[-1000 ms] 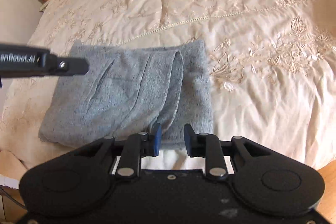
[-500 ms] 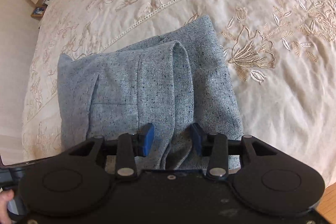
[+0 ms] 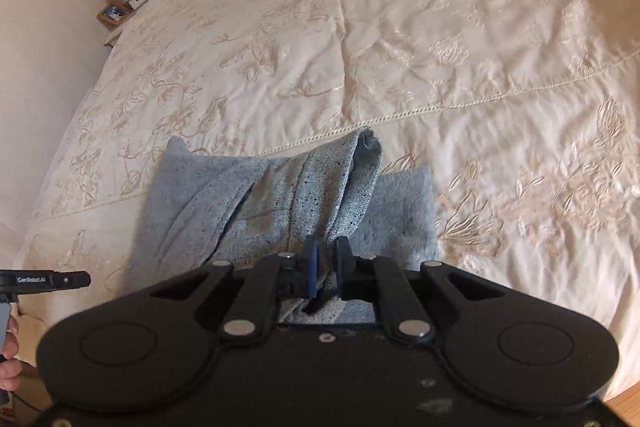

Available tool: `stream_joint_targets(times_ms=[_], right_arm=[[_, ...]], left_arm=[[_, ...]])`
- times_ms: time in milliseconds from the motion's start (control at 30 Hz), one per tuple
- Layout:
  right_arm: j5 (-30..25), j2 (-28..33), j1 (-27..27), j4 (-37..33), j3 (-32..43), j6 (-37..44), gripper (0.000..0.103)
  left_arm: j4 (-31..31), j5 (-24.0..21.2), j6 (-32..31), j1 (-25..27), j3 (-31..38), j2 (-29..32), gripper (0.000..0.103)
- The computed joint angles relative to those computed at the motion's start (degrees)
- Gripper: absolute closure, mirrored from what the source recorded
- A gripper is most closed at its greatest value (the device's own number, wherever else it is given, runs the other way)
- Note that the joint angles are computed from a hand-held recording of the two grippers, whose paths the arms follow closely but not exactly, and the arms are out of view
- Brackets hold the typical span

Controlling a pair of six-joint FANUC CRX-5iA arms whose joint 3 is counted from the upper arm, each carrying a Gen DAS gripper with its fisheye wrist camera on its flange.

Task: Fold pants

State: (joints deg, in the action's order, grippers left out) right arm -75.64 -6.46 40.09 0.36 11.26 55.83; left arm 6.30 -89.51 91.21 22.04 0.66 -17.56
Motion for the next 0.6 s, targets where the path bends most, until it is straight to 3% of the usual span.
stream_joint_targets(times_ms=[200,300,400,600], right_arm=[[-3.24,2.31,-0.36,3.51,-2.76,4.98,0.079],[3.2,-2.42,-1.41,3.07,-7.64,5.72,0.06],[6.6,-4.23,-2.97,1.68,-10.18,5.93,0.059],[2.25,1.87,-10.32,-10.56,-5.68,6.58,0.057]], left_arm=[[-0.82,-0.03,-0.79,-5.49,0.66,1.63,0.072],[0.39,1.63,-1.98,-6.88,0.78,1.93,0.067],[0.16,3.15,-2.62,-8.57,1.7,3.56,0.066],[-0.38,3.54,-3.12,-9.99,2.8,8.48,0.056]])
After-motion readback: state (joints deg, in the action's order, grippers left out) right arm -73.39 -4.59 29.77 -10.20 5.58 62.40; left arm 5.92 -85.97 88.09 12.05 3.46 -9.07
